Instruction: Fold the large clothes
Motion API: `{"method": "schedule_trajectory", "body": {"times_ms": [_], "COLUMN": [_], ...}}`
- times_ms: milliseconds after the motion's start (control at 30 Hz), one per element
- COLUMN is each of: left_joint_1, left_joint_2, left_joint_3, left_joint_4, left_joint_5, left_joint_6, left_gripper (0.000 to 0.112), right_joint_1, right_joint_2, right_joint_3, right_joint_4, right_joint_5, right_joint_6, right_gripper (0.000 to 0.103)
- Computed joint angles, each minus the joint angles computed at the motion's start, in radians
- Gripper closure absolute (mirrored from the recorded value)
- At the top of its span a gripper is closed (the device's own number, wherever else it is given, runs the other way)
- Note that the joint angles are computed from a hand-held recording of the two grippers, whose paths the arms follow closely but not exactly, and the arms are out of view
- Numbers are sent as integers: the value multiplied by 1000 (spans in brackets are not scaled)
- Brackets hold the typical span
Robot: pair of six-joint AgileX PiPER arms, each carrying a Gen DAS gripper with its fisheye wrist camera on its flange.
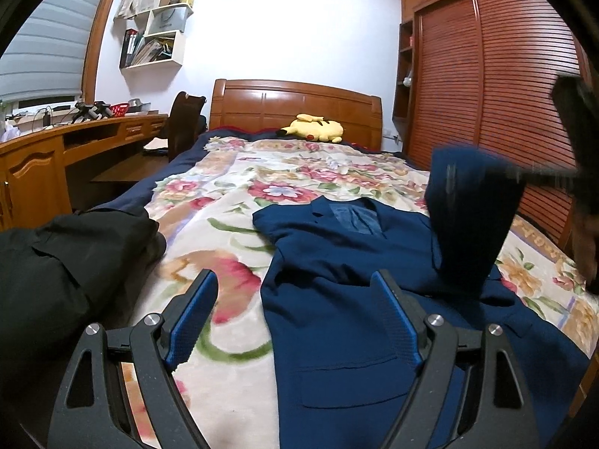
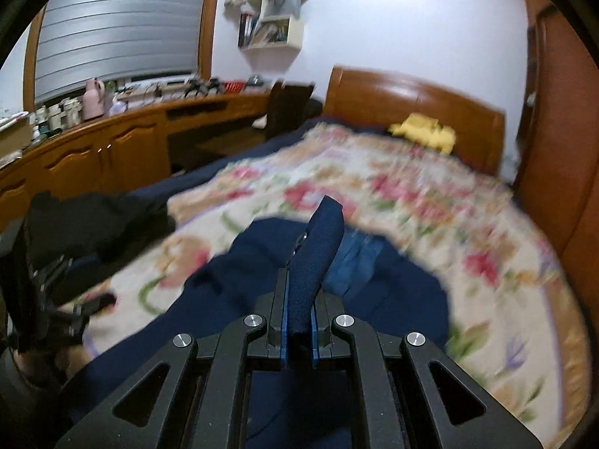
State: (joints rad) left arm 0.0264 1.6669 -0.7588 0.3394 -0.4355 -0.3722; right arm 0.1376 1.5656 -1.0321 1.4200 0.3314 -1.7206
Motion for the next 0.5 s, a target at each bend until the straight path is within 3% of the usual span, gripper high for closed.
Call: {"method": "schedule_trajectory", "body": {"times_ms": [100, 200, 300, 433, 500], "left_joint_1": [-3, -8, -11, -19, -28], "left_joint_2": [7, 8, 7, 13, 13], "left_joint_3": [-4, -1, 1, -7, -5], "left_joint_4": [-6, -14, -14, -4, -8], "left_joint_5": [1, 0, 1, 11, 15], "left_joint_6": [8, 23, 26, 24, 30], "left_gripper": [28, 28, 28, 28, 28], "right_joint_1": [-4, -20, -36, -82, -112], "right_joint_2": [131, 143, 136, 86, 50], "right_joint_3": [-107, -85, -71, -44, -9], "right_joint_4": [-107, -148, -212, -300, -270], "right_joint_5": [49, 95, 151, 214, 231], "right_joint_6": [116, 131, 176, 280, 241], "right_gripper": [95, 95, 87, 53, 48]}}
